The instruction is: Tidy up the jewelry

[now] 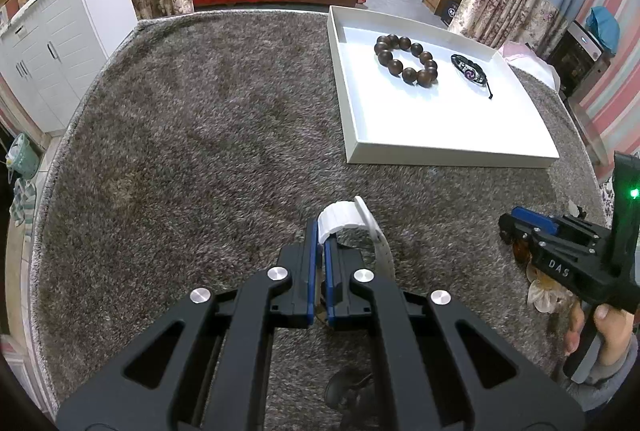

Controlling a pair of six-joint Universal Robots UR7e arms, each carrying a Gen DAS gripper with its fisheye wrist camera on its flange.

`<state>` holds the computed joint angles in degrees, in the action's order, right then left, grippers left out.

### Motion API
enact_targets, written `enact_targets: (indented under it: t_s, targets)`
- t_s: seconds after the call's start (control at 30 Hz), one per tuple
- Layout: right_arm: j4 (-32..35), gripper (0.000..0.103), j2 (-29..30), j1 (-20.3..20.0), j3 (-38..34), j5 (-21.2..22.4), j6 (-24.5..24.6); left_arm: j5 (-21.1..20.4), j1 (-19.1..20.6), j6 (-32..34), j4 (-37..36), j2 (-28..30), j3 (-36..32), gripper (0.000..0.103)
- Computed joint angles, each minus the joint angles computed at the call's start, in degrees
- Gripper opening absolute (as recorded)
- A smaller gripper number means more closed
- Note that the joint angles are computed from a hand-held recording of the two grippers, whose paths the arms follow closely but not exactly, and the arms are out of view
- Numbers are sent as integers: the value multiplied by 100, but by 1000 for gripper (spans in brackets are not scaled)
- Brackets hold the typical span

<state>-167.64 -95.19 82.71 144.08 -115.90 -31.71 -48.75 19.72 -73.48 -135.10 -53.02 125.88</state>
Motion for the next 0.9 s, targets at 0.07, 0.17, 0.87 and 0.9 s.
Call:
enact_targets:
  t_s: [0.07, 0.17, 0.87, 0.9]
  targets:
    - [-2, 22, -12, -4, -6, 24, 19, -10, -7, 4, 0, 3, -1, 1]
    - [49, 11, -148, -50, -12, 194, 25, -7, -22, 11, 19, 7, -19, 1]
    - [579, 10, -970, 208, -538, 884, 307, 252, -53, 404, 181, 156, -664, 1]
    - [534, 10, -875, 258, -617, 834, 338, 304, -13, 494, 205, 197, -779, 1]
